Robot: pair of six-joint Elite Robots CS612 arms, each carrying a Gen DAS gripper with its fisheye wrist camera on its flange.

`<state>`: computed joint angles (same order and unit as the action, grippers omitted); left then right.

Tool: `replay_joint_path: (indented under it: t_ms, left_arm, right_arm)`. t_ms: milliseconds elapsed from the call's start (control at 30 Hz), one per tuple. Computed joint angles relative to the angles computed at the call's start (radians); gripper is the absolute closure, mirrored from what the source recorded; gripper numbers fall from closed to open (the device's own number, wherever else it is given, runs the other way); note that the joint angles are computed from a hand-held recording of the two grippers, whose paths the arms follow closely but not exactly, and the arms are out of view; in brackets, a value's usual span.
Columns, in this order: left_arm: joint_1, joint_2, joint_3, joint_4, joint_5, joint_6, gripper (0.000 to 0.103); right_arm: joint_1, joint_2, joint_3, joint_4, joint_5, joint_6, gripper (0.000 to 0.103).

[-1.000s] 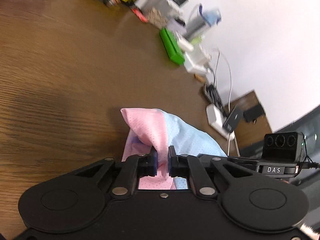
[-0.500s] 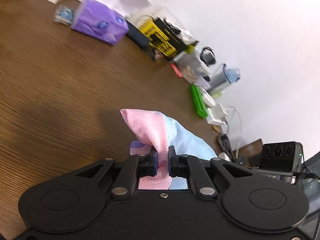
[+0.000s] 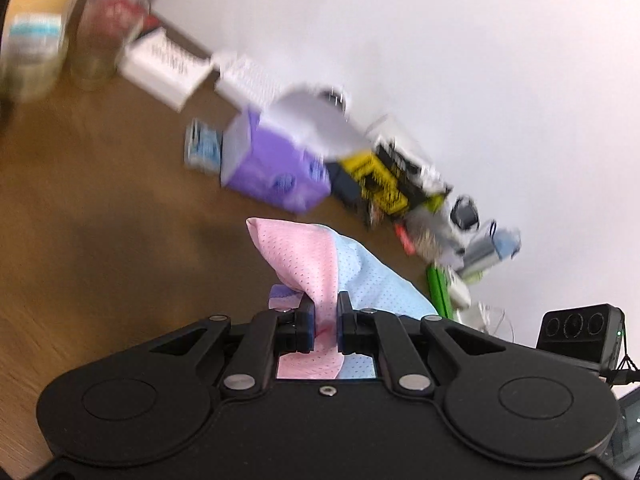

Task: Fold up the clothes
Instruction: 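Grasp the bundle's pink edge with the left gripper while the right gripper grasps the blue edge, then lower the bundle onto the desk and open both grippers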

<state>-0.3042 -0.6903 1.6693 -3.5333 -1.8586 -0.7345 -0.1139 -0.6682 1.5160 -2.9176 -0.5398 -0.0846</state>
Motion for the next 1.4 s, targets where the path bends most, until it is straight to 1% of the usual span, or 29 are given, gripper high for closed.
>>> replay_joint_path:
  t_ms: [100,167,200,300,333,367,433,500,567,600,700,733,800,833,867,900,933,967,1000,1033,1067,1100,1133,1200,1267,1333,1400]
  left_arm:
    - [0.001,-0.024,0.01,0.002,0.042,0.032,0.093]
    - [-0.002,-0.031,0.021,0.006,0.063,0.049,0.093]
    - [-0.004,-0.03,0.027,0.009,0.067,0.051,0.093]
    - [-0.011,-0.027,0.063,0.022,0.08,0.037,0.093]
    - [-0.014,-0.023,0.078,0.022,0.076,0.03,0.093]
    - [-0.016,-0.019,0.09,0.018,0.071,0.024,0.093]
    - [-0.028,-0.013,0.128,0.013,0.071,0.012,0.093]
    - [-0.03,-0.004,0.145,0.002,0.05,-0.006,0.093]
    - [-0.036,0.001,0.166,-0.005,0.048,-0.011,0.093]
    - [-0.041,0.002,0.174,-0.001,0.058,-0.005,0.093]
    - [-0.054,0.004,0.191,0.017,0.099,0.015,0.092]
    - [-0.062,0.003,0.197,0.029,0.127,0.026,0.092]
    - [-0.071,0.007,0.203,0.032,0.155,0.039,0.092]
    - [-0.075,0.01,0.205,0.032,0.165,0.044,0.092]
    - [-0.077,0.012,0.206,0.031,0.171,0.048,0.091]
    - [-0.082,0.012,0.209,0.029,0.19,0.06,0.087]
    - [-0.087,0.01,0.214,0.025,0.207,0.071,0.086]
    - [-0.09,0.007,0.218,0.023,0.22,0.081,0.08]
    - [-0.093,0.003,0.223,0.021,0.235,0.094,0.07]
    - [-0.096,-0.001,0.228,0.019,0.25,0.107,0.065]
    - [-0.099,-0.006,0.234,0.01,0.268,0.125,0.055]
    - [-0.102,-0.011,0.242,-0.002,0.288,0.146,0.047]
    - [-0.105,-0.015,0.249,-0.014,0.307,0.167,0.044]
    - [-0.11,-0.022,0.257,-0.035,0.34,0.194,0.041]
    - [-0.111,-0.029,0.255,-0.037,0.368,0.211,0.041]
    - [-0.112,-0.032,0.247,-0.031,0.387,0.225,0.041]
    - [-0.119,-0.031,0.234,-0.005,0.403,0.246,0.041]
  right_arm:
    - [0.012,-0.001,-0.019,-0.042,-0.004,0.007,0.091]
    - [0.019,-0.002,-0.022,-0.032,-0.013,-0.01,0.091]
    - [0.024,-0.005,-0.015,-0.009,-0.016,-0.047,0.091]
    - [0.028,-0.01,0.01,0.048,-0.026,-0.119,0.091]
    - [0.028,-0.013,0.026,0.085,-0.031,-0.159,0.091]
    - [0.026,-0.016,0.043,0.12,-0.037,-0.199,0.091]
    - [0.023,-0.02,0.062,0.161,-0.042,-0.243,0.091]
    - [0.017,-0.028,0.092,0.217,-0.054,-0.304,0.091]
    - [0.012,-0.035,0.12,0.245,-0.063,-0.351,0.091]
    - [0.01,-0.038,0.132,0.25,-0.067,-0.368,0.091]
    - [0.008,-0.044,0.181,0.196,-0.107,-0.399,0.09]
    - [0.008,-0.044,0.192,0.173,-0.118,-0.401,0.09]
    - [0.014,-0.042,0.221,0.086,-0.157,-0.411,0.09]
    - [0.017,-0.041,0.233,0.046,-0.172,-0.417,0.087]
    - [0.019,-0.04,0.245,0.005,-0.185,-0.422,0.086]
    - [0.021,-0.039,0.258,-0.043,-0.197,-0.424,0.085]
    - [0.024,-0.038,0.266,-0.078,-0.206,-0.424,0.074]
    - [0.026,-0.037,0.269,-0.098,-0.213,-0.424,0.069]
    - [0.029,-0.037,0.278,-0.136,-0.229,-0.429,0.057]
    - [0.028,-0.038,0.286,-0.164,-0.24,-0.433,0.049]
    - [0.024,-0.038,0.291,-0.183,-0.243,-0.429,0.047]
    - [0.021,-0.038,0.294,-0.198,-0.244,-0.424,0.037]
    - [0.015,-0.038,0.296,-0.211,-0.237,-0.411,0.028]
    - [0.005,-0.037,0.299,-0.233,-0.228,-0.391,0.027]
    - [-0.002,-0.037,0.294,-0.264,-0.245,-0.355,0.027]
    - [0.001,-0.032,0.285,-0.282,-0.254,-0.337,0.027]
    - [0.01,-0.028,0.281,-0.305,-0.267,-0.351,0.028]
